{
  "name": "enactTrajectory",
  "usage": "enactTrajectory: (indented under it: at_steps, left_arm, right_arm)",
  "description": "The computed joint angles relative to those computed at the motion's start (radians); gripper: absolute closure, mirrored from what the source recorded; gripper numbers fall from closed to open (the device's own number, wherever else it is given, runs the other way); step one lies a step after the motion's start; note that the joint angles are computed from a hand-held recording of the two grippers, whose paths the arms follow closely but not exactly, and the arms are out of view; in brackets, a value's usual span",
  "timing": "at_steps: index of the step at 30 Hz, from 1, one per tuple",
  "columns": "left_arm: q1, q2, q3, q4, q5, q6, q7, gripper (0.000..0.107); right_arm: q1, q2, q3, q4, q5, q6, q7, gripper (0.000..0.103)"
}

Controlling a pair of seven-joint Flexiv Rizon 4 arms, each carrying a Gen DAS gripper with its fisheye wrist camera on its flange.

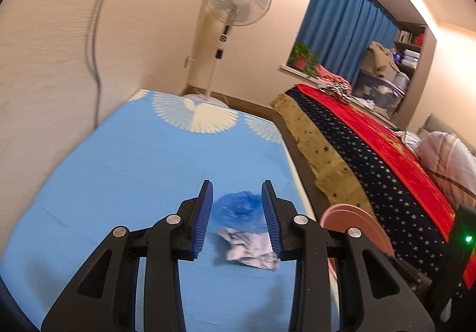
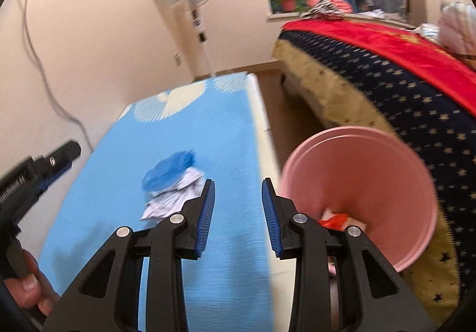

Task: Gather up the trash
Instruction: 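Grasp the white crumpled tissue with right gripper while left grasps the blue plastic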

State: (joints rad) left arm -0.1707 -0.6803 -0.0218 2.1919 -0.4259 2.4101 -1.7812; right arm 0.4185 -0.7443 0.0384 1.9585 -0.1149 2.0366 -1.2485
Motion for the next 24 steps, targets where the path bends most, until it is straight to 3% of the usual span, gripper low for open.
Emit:
enactTrajectory:
  at_steps: [16, 19, 24]
  left_arm:
    - [0.026, -0.028, 0.009, -0.010, -0.008, -0.012, -0.007, 0.073]
    - [0.052, -0.040, -0.007, -0.025, 0.037, -0.029, -0.018, 0.073]
    - [0.073, -0.064, -0.021, -0.060, 0.100, -0.063, -0.019, 0.073]
  right_arm:
    - [-0.103, -0.116, 0.137, -0.137, -0.173, -0.187, 0.064, 0.070]
    - [-0.138, -0.128, 0.173, -0.140, -0.197, -0.194, 0.064, 0.077]
    - [-0.199, -0.147, 0.242, -0.147, -0.261, -0.212, 0.037, 0.099]
